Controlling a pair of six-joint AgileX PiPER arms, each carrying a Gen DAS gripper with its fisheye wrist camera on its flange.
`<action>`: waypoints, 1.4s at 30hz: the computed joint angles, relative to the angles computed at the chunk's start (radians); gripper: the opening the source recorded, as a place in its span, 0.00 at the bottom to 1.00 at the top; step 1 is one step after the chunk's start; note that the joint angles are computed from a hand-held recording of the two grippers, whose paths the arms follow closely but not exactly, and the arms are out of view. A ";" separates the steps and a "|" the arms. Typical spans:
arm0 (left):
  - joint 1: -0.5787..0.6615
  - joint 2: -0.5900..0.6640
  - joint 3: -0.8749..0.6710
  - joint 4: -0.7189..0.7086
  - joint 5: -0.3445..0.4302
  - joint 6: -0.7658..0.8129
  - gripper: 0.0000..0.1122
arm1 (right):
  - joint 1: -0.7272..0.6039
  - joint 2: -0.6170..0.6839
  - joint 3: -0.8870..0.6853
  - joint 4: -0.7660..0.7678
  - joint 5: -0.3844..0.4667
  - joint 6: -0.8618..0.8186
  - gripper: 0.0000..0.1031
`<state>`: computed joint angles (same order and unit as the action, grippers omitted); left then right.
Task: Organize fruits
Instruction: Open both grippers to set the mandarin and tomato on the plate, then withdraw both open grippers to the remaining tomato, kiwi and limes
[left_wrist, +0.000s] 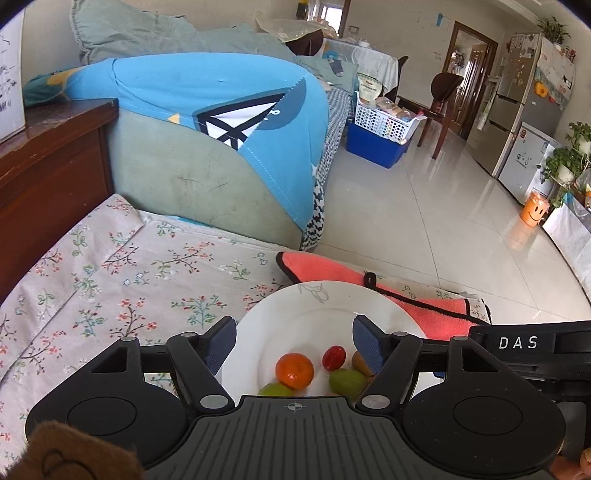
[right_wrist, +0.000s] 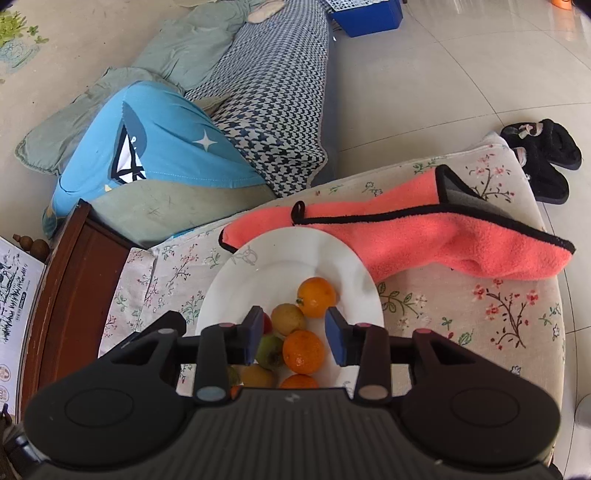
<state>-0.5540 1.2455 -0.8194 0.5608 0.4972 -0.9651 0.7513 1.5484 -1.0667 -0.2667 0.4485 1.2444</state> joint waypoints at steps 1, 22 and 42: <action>-0.003 -0.012 -0.003 -0.007 0.028 0.008 0.62 | 0.011 -0.004 -0.004 -0.008 0.007 0.000 0.38; -0.083 -0.336 0.072 -0.038 0.466 -0.032 0.67 | 0.285 -0.077 -0.010 -0.221 0.127 0.109 0.56; 0.033 -0.333 0.139 -0.059 0.441 0.110 0.77 | 0.400 0.096 -0.067 -0.103 0.082 -0.149 0.56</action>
